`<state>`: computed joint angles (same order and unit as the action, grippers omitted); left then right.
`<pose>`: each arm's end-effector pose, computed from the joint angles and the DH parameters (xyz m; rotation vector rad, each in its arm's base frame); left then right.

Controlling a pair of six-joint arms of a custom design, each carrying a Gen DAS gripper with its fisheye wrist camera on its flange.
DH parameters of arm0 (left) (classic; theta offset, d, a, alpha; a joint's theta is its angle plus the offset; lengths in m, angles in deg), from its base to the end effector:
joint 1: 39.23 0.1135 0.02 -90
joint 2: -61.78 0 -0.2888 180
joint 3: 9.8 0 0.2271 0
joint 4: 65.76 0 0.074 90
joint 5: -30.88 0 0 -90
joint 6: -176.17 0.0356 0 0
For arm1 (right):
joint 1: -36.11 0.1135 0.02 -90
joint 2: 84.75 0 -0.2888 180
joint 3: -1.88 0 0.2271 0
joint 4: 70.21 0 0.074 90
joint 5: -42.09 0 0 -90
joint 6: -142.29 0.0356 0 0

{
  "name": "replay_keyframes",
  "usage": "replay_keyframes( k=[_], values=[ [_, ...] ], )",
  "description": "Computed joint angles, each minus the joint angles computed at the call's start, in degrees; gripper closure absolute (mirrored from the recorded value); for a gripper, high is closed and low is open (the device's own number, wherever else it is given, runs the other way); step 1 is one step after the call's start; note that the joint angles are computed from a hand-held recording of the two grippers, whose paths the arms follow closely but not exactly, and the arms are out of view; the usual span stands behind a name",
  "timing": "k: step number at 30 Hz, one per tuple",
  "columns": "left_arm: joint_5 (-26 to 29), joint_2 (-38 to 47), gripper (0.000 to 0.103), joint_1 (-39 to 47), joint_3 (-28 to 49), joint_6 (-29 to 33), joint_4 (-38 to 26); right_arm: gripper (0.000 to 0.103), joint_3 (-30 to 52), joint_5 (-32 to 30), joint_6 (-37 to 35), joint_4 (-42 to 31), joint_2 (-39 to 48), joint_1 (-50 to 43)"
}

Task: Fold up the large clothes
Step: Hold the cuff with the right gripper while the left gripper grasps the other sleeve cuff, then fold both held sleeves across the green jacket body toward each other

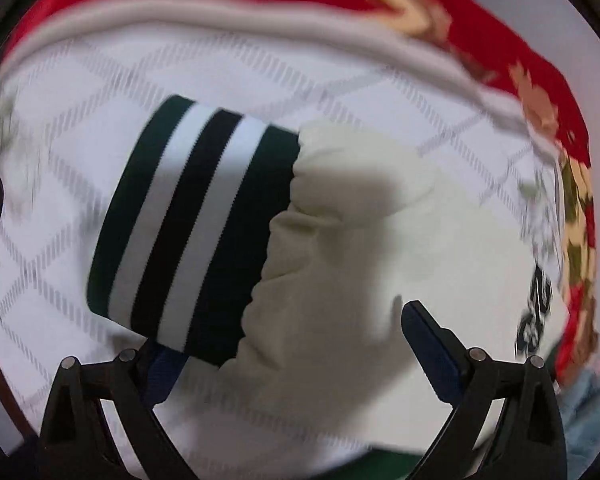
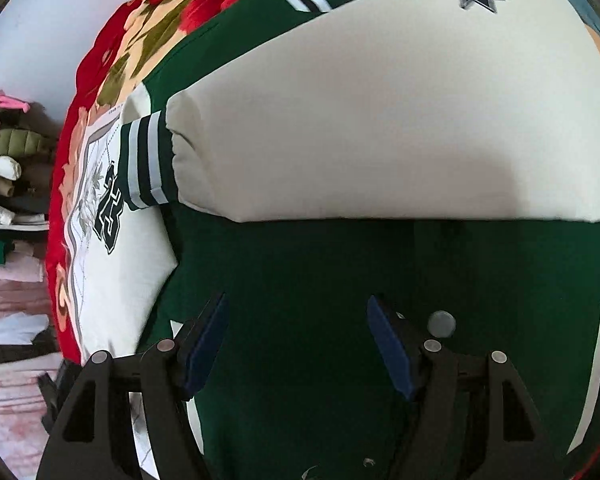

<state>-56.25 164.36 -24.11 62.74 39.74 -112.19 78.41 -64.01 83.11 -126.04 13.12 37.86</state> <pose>0.2950 0.0779 0.1752 -1.4882 2.5160 -0.1641 0.2947 0.0189 0.2114 0.6986 2.8825 0.4961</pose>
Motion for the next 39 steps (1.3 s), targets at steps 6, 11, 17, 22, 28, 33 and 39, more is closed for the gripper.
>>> replay_keyframes(
  k=[6,11,17,22,28,33,39],
  values=[
    [-10.3,11.1,0.083,-2.3,16.5,9.7,-0.2,0.03,9.5,3.7,0.4,-3.3,5.7,3.8],
    [-13.0,19.0,0.091,-1.8,36.6,18.8,-6.9,0.03,22.9,9.7,-4.1,-6.1,13.8,9.1],
    [-16.2,24.8,0.091,-2.3,59.5,28.3,-15.0,0.041,49.9,19.6,-13.3,-17.3,31.9,17.0],
    [-16.7,20.2,0.091,-3.8,59.0,35.4,-14.3,0.094,63.9,23.8,-13.3,-22.2,40.6,19.7],
    [-18.6,18.1,0.091,-6.3,57.0,37.4,-13.4,0.095,67.1,15.4,-11.1,-19.1,40.9,18.6],
    [-22.1,17.1,0.091,-10.7,59.1,38.3,-15.6,0.071,61.1,5.3,-9.7,-15.8,38.4,14.2],
    [-25.1,15.9,0.092,-19.8,64.2,39.6,-20.9,0.025,36.8,5.9,-4.8,-8.1,19.3,6.4]
  ],
)
